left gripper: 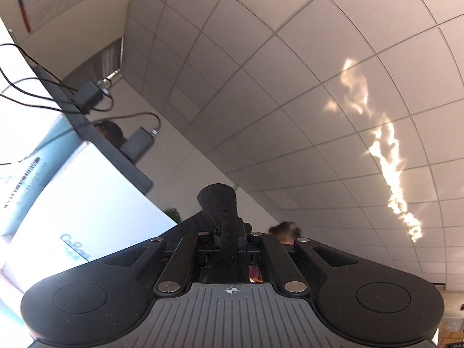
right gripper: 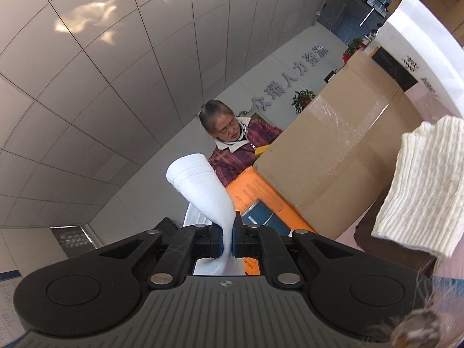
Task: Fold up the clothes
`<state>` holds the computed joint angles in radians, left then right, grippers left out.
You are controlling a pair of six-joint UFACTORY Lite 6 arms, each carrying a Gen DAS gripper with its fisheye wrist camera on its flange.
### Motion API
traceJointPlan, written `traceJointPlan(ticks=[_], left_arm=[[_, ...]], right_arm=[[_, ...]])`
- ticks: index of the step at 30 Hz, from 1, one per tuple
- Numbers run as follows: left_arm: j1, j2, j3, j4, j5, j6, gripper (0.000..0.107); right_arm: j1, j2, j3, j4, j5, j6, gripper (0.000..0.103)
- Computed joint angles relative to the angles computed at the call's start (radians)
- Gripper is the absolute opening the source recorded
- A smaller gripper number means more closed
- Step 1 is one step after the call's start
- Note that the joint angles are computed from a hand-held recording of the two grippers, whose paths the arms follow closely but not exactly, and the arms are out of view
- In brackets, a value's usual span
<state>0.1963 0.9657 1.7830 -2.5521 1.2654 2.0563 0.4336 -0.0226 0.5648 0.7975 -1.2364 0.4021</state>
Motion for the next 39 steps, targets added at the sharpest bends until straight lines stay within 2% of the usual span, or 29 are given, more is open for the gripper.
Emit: traceJointPlan(ticks=[2,6,11,14,17,21,26,28,29,30,32,33,34,35,36,38,39], left_arm=[[0.034,-0.027,-0.039,-0.020,-0.020,0.016,0.003],[0.149,-0.116,-0.242,0.075,0.027,0.113,0.003],[0.328,-0.167,-0.444,0.328,0.069,0.167,0.003],[0.415,-0.195,-0.540,0.465,0.069,0.198,0.003],[0.473,-0.225,-0.616,0.561,0.049,0.232,0.003],[0.533,-0.225,-0.658,0.642,0.041,0.262,0.003],[0.564,-0.225,-0.675,0.652,-0.002,0.270,0.004],[0.572,-0.223,-0.663,0.656,-0.043,0.251,0.011],[0.579,-0.222,-0.659,0.647,-0.055,0.246,0.012],[0.588,-0.221,-0.656,0.634,-0.065,0.242,0.017],[0.602,-0.229,-0.660,0.580,-0.086,0.254,0.027],[0.608,-0.239,-0.671,0.529,-0.097,0.278,0.037],[0.611,-0.246,-0.671,0.485,-0.104,0.297,0.053],[0.613,-0.251,-0.667,0.444,-0.109,0.316,0.060],[0.615,-0.255,-0.662,0.402,-0.114,0.334,0.067],[0.613,-0.260,-0.638,0.334,-0.126,0.368,0.069],[0.606,-0.261,-0.613,0.318,-0.129,0.374,0.075]], right_arm=[[-0.018,0.083,0.071,-0.055,0.051,0.052,0.005],[0.027,0.209,0.120,-0.059,0.077,0.094,0.005],[0.176,0.346,0.060,0.057,0.043,0.202,0.005],[0.268,0.370,-0.021,0.148,0.008,0.309,0.005],[0.331,0.374,-0.062,0.236,0.024,0.347,0.005],[0.426,0.372,-0.066,0.373,0.015,0.282,0.005],[0.522,0.367,-0.041,0.504,0.026,0.127,0.006],[0.545,0.353,-0.039,0.566,0.046,0.084,0.009],[0.559,0.347,-0.040,0.608,0.050,0.072,0.018],[0.574,0.342,-0.037,0.664,0.052,0.049,0.039],[0.614,0.352,-0.017,0.825,0.017,-0.010,0.054],[0.627,0.349,-0.016,0.882,0.000,-0.035,0.055],[0.633,0.340,-0.023,0.911,-0.009,-0.043,0.057],[0.636,0.329,-0.033,0.933,-0.016,-0.045,0.063],[0.633,0.314,-0.050,0.935,-0.020,-0.035,0.067],[0.608,0.271,-0.087,0.905,-0.020,-0.021,0.070],[0.582,0.242,-0.106,0.870,-0.015,-0.027,0.072]])
